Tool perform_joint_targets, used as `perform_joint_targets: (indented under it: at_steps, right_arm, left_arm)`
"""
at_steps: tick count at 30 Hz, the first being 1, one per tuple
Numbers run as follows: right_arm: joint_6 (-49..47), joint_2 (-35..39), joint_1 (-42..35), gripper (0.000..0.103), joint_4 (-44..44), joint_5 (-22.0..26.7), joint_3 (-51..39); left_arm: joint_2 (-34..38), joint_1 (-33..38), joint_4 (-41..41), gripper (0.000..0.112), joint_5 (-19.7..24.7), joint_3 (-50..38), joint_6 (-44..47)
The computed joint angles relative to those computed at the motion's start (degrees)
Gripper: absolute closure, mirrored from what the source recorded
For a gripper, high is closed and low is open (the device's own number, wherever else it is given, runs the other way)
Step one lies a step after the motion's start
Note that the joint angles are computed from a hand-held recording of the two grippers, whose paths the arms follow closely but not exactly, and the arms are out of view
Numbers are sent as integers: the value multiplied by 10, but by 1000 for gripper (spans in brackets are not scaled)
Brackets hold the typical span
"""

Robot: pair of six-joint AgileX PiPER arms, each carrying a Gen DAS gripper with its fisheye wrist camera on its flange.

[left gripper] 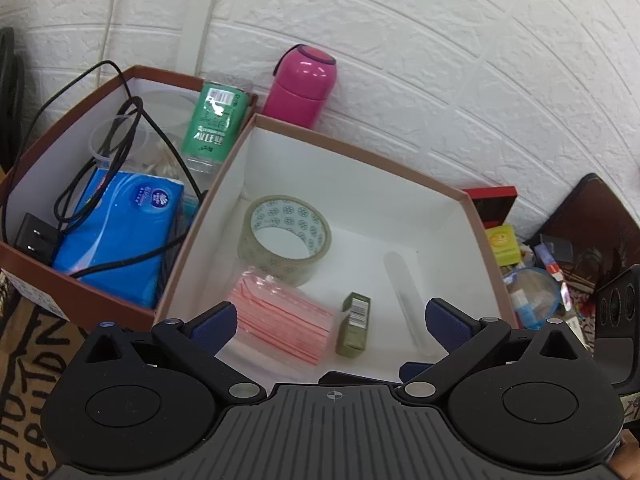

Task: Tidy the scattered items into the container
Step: 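Move the left tool back toward the white markers on the table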

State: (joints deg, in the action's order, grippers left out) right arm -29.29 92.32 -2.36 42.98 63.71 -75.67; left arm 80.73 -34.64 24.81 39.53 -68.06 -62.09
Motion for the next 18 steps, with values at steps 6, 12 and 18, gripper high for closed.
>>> perform_joint_targets:
  at_steps: [6, 12, 18]
  right_arm:
    - [-49, -59, -23, 5, 7, -3, 44]
    - [-176, -190, -89, 4, 73, -26, 159]
    - [-364, -324, -242, 4, 158, 21, 263]
  left_arm:
    - [-15, -79, 93, 9, 52, -2, -95]
    - [-31, -227, 255, 9, 118, 16, -267]
    - [1, -377, 375, 9, 204, 10, -397]
